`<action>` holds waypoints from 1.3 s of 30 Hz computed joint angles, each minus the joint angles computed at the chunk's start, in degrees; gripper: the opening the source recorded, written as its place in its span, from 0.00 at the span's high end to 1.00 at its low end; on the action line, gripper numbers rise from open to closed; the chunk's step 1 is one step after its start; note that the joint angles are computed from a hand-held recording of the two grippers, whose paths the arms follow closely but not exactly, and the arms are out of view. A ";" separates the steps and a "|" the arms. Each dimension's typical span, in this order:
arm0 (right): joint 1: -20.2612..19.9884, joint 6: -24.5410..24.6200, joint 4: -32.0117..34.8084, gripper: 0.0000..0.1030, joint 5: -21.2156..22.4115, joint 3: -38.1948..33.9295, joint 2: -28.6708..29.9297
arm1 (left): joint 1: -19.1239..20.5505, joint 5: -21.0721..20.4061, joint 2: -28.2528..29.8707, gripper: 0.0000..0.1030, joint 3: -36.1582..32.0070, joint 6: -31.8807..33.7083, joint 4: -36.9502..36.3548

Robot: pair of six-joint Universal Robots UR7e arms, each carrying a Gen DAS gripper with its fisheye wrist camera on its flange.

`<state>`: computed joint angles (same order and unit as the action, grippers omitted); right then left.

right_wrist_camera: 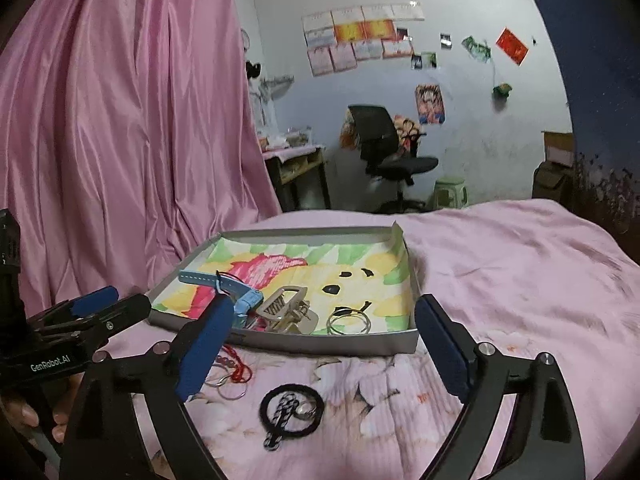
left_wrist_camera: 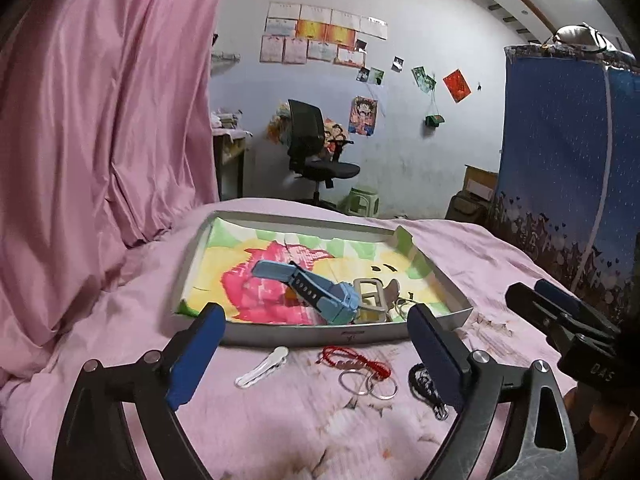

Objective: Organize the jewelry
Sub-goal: 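Withdraw both open tools from the tray toward the remaining items, then grasp the white hair clip with the left tool while the right tool grasps the black hair tie with keychain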

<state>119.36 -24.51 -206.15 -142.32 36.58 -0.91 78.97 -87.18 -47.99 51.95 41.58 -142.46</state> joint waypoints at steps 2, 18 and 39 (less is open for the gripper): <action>0.41 -1.59 -0.58 0.10 -0.56 -1.21 0.92 | 0.25 -0.16 -0.81 0.10 1.35 0.62 -1.43; 2.28 -9.26 -4.68 0.02 -3.73 -3.76 4.47 | 2.77 -0.19 -3.50 0.05 4.86 3.08 -3.65; -0.38 10.48 12.89 0.02 -0.36 10.80 -3.72 | 2.49 7.03 8.05 0.05 -18.74 1.60 23.09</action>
